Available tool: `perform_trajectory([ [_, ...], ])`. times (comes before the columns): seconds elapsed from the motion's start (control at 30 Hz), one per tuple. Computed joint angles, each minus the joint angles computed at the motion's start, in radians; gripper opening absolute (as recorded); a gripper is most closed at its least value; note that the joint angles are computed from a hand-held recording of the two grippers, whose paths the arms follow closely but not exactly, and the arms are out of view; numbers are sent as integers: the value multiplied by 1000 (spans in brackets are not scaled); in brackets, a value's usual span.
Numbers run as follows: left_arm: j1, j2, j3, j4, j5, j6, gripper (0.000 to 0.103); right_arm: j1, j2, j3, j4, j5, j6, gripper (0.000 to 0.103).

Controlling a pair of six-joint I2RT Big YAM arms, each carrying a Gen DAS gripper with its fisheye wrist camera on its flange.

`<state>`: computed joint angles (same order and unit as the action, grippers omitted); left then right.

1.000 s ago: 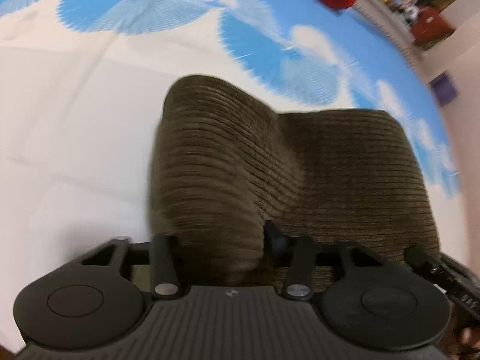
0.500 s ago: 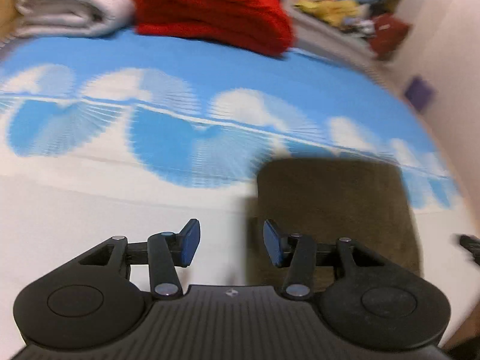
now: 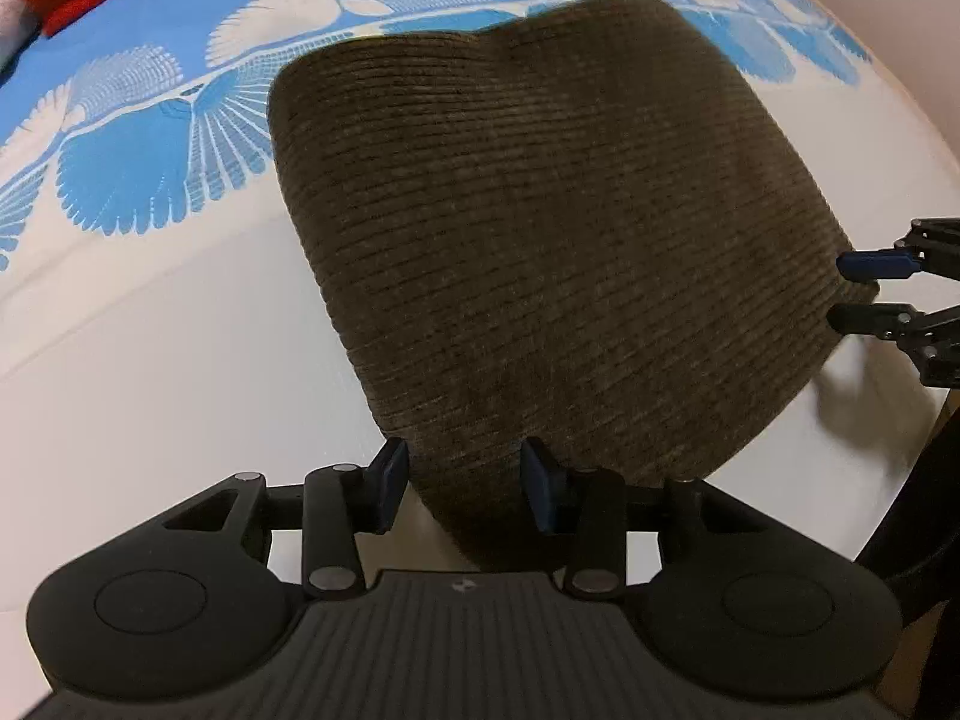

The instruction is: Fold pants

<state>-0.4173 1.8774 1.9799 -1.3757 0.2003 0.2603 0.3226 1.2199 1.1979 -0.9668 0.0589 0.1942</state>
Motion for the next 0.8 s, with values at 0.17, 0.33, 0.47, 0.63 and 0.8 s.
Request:
perform_trajectory([
  [0.17,24,-24,28,103,43,-101,46,-44,-27,5,167,-24,90,45],
  [0.33,-9,-51,-4,260,-15,-199,46,-74,66,81,328,161,79,47],
  [0.47,-30,-21,29,254,-35,-219,39,-104,219,198,336,214,129,47],
  [0.63,-14,65,105,134,-70,-177,29,-115,374,328,187,210,175,45],
  [0.8,14,89,131,117,-8,-213,30,-110,439,392,108,208,230,45],
])
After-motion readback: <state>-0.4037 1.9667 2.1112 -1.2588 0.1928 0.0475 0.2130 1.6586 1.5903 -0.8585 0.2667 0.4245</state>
